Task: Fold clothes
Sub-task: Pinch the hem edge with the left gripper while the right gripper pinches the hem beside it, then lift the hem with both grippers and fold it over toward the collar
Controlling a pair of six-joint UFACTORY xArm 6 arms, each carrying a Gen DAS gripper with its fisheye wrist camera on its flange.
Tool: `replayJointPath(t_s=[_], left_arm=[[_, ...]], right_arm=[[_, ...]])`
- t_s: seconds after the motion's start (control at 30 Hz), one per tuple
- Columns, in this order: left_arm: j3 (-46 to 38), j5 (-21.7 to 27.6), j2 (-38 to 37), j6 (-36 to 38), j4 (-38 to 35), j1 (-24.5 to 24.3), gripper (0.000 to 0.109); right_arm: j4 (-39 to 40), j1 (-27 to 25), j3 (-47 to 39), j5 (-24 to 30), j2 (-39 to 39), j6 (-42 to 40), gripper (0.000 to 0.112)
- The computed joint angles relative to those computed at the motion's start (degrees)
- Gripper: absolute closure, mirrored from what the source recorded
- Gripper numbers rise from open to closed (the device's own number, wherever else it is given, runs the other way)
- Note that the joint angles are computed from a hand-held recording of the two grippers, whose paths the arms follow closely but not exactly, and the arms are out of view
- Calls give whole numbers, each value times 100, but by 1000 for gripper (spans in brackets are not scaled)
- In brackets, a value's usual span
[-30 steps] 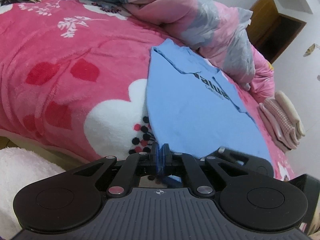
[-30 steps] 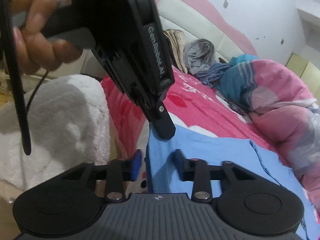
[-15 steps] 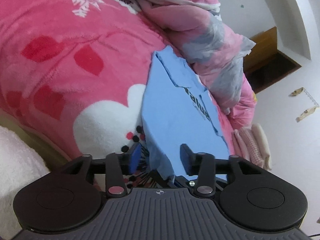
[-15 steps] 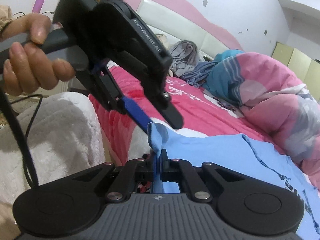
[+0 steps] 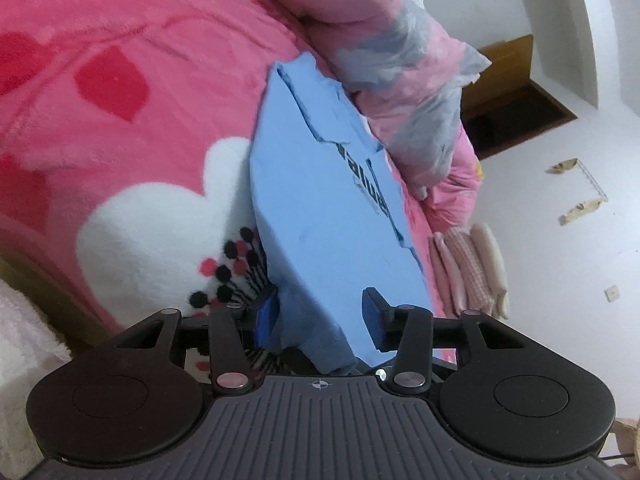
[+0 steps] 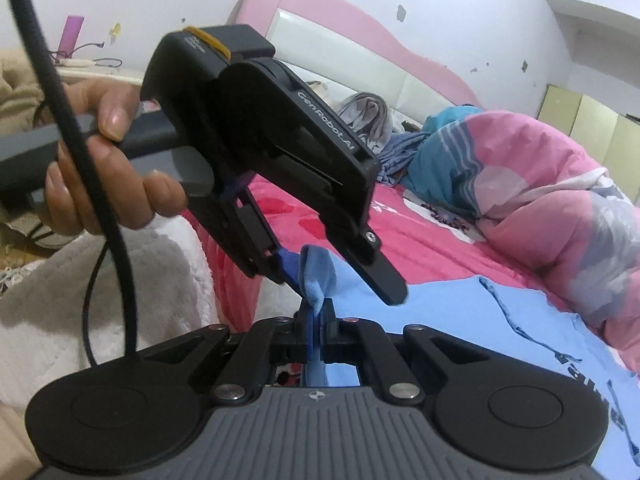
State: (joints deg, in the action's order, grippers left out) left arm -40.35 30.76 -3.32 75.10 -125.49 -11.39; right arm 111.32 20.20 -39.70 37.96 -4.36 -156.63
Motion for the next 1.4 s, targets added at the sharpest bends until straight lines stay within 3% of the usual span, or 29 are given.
replayJointPath(t_s=[0.37, 0.5, 0.6, 0.7, 0.87, 0.97, 1.03, 1.2, 1.3, 1.4], left_arm=[[-156, 473, 369, -492, 466, 135, 65], [-264, 468, 517, -770, 686, 86, 75], [-337, 347, 554, -869, 806, 22, 84], [-390, 88, 550, -803, 888, -89, 86], [-470, -527, 479, -749, 1200, -395, 86], [-529, -915, 452, -711, 1390, -595, 86], [-558, -1115, 446, -701, 1503, -700, 86], [-621, -1345, 485, -833, 1825, -806, 85], [-664, -1467, 513, -1163, 2184, -865, 85], [-703, -1657, 540, -1646, 2610, -965, 85]], right_arm=[[-105, -82, -28, 146, 20, 171, 111], [-429, -118, -24, 101, -21, 500, 109], [-1189, -256, -38, 114, -115, 1294, 106], [-2135, -771, -172, 713, -89, 2627, 91], [-2800, -1856, -653, 1694, 250, 4495, 89], [-3088, -2725, -1070, 2035, 442, 5723, 80], [-3212, -3369, -1391, 2182, 609, 6519, 70], [-3591, -4747, -2292, 1993, 1234, 8332, 69], [-4050, -5262, -2971, 2044, 1877, 9389, 69], [-4244, -5523, -3561, 2443, 2518, 9809, 70]])
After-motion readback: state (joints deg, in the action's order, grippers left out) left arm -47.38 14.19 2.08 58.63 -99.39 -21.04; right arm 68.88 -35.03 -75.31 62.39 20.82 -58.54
